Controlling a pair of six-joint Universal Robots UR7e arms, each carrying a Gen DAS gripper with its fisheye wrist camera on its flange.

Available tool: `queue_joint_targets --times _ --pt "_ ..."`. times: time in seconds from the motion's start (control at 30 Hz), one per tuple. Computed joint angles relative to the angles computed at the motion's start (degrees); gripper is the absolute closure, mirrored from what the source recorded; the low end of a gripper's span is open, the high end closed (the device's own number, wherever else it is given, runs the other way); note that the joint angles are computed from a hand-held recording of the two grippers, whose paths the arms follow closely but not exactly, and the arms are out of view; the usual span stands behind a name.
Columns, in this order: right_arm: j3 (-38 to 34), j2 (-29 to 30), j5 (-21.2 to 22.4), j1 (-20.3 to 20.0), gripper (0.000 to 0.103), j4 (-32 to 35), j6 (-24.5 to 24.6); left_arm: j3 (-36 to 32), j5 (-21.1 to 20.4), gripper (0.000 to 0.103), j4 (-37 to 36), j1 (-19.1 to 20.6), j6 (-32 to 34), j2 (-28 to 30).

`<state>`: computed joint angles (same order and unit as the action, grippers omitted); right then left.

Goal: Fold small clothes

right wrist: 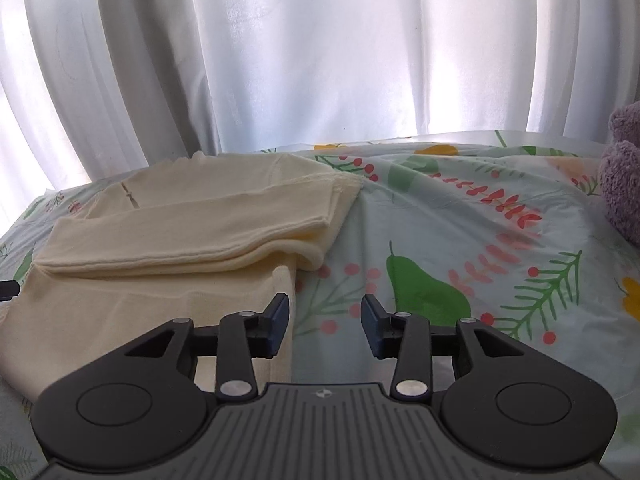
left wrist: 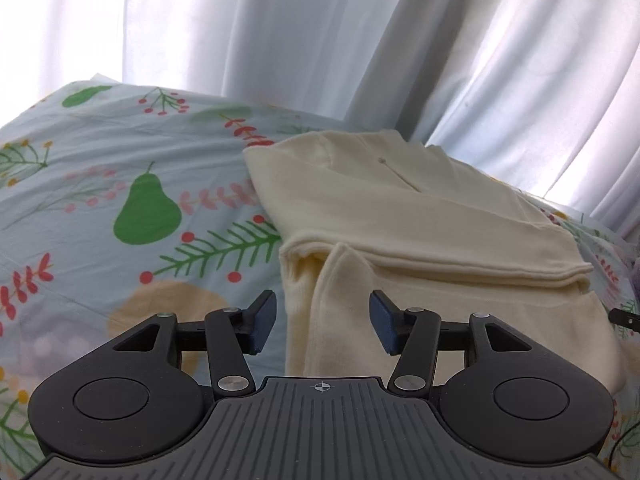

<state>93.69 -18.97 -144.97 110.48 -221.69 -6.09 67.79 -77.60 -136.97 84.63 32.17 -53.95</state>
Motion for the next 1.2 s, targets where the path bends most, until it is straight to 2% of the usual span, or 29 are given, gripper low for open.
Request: queue_joint_targets --times 0.07,0.23,0.33,0.4,0.43,0.47,0.5,0.63,0.73,0.8,0.9,0.97,1.03,1.13,1.2 --pt "-0.23 0.27 0.61 -0.41 0.064 0.75 0.77 -0.81 -1.14 0.047 1.02 0.01 0.19 0.83" --pt "-2.34 1.04 1.98 -1.00 0.064 3.51 1.36 -1.65 -2.82 0.058 1.73 -0.20 1.09 1.97" --pt "-3.28 1.14 2.48 -1.30 0.065 5.14 0.53 -2.12 -3.04 0.077 3.40 -0.32 2.33 2.14" --pt "-3.08 0.81 3.80 -1.66 0.073 6.01 0.80 -2.24 -2.66 0.087 3.63 -0.32 2.70 2.31" --pt "-2.99 0.62 4.44 -1.82 0.076 6.83 1.11 -2.39 -2.32 0.089 3.91 -0.32 2.75 2.45" --pt "-2.84 0.43 5.15 -1.96 0.084 7.69 1.23 -2.52 -1.78 0.091 4.06 -0.37 2.75 2.60" --pt "-2.98 0.41 5.33 -1.98 0.093 8.59 1.15 -2.46 -1.05 0.092 3.79 -0.46 2.89 2.69" --pt "-4.17 1.17 3.87 -0.97 0.097 8.61 -2.06 -1.10 -1.28 0.094 2.83 -0.84 3.98 1.38" --pt "-3.58 0.42 3.72 1.03 0.097 6.05 -4.55 -0.68 -4.70 0.094 4.99 -1.21 3.91 -1.02" --pt "-2.61 -0.98 5.40 2.63 0.097 3.59 -6.23 -1.53 -8.07 0.094 6.51 -1.69 3.39 -2.33" --pt "-3.88 -1.90 7.59 3.76 0.097 -0.42 -10.84 -3.68 -11.45 0.094 2.85 -2.60 4.14 -1.65" --pt "-7.14 -1.31 7.70 3.25 0.097 -1.74 -13.68 -6.28 -9.94 0.094 -1.15 -3.30 4.84 1.00" --pt "-11.83 0.37 6.67 1.92 0.097 -1.05 -15.79 -11.05 -7.12 0.094 -1.37 -3.74 3.55 5.15" --pt "-16.88 2.41 6.74 -1.19 0.097 3.60 -14.41 -16.79 -2.75 0.093 0.49 -3.77 2.61 10.86" --pt "-18.24 2.93 7.18 -3.03 0.096 8.20 -10.93 -19.00 0.86 0.092 2.66 -3.53 2.21 13.38"
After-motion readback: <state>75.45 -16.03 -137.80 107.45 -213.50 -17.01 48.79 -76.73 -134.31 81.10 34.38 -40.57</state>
